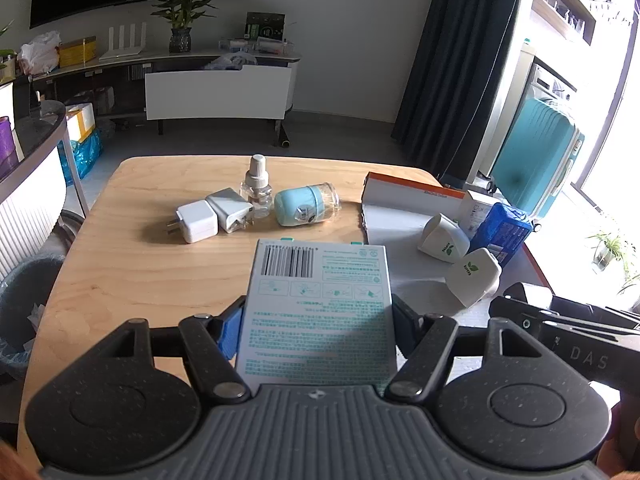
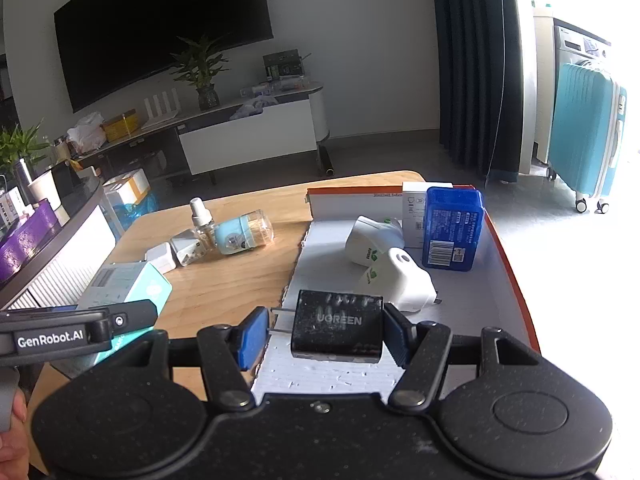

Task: Organize rigid objects
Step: 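Carry the teal box and black charger over the cardboard box with both grippers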

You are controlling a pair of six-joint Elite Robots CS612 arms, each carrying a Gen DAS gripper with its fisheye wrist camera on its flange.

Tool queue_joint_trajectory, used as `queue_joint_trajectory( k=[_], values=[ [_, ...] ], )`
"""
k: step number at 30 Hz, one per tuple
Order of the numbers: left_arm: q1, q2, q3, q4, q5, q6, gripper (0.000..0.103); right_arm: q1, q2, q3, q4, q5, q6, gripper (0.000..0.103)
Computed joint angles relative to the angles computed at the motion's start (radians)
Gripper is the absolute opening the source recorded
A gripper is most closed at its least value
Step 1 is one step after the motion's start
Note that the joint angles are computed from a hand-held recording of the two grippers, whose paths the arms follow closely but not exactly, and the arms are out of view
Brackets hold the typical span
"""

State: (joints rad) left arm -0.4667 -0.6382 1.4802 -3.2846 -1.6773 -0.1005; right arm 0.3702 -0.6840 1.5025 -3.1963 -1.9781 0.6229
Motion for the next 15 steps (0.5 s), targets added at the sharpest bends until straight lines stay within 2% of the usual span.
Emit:
queue_joint_trajectory(
  k=[15],
  values=[
    [-0.012, 0.005, -0.010, 0.006, -0.011, 0.020, 0.072, -0.006, -0.011, 0.025, -0.011, -0.022, 0.014, 0.074]
  ],
)
